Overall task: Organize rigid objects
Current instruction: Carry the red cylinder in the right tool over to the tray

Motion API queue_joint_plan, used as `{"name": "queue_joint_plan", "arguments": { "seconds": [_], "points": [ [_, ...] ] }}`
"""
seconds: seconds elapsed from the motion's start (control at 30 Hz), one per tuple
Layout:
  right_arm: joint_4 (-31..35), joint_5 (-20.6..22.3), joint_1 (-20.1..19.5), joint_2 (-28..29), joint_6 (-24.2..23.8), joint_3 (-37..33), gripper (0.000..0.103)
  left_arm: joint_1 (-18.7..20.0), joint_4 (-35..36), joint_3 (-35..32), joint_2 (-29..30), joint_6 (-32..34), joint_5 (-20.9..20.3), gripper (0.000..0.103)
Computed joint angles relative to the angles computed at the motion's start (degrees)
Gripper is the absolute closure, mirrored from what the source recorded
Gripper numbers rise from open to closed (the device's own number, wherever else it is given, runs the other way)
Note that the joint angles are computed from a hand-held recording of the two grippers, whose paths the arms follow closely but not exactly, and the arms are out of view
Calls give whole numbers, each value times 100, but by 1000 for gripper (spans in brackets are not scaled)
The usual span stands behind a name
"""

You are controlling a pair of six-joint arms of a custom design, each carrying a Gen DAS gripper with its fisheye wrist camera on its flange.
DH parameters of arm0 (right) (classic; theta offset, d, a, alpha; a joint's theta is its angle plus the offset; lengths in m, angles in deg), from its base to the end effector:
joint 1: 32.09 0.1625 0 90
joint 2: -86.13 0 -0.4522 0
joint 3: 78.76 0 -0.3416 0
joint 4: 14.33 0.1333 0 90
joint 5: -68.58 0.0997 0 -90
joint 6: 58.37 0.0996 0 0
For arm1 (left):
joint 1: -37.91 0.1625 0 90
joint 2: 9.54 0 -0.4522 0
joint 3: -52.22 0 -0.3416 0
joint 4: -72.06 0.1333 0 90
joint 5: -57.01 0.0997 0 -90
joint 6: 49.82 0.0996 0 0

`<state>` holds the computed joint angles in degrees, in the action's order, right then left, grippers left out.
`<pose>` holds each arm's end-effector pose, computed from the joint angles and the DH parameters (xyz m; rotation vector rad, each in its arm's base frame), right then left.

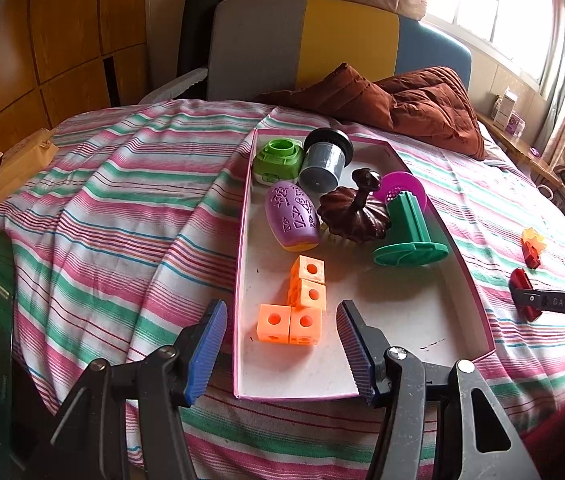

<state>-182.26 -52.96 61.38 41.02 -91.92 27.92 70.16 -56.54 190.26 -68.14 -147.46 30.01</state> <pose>0.1174 -0.5953 0.1291 0.7071 -2.4360 0.1661 -0.1725 -0.3714 0.1133 -0.2566 2.0623 -1.0523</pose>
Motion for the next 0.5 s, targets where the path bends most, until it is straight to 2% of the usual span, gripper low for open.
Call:
{"name": "queue_joint_plan", "arguments": {
  "seconds": [0.23, 0.5],
  "points": [
    [-212, 200, 92, -25, 200, 317, 77, -60, 71, 39, -42, -74, -27, 45],
    [-286, 654, 134, -152, 461, 523, 78, -125, 269, 125, -139, -385, -83, 45]
  ]
}}
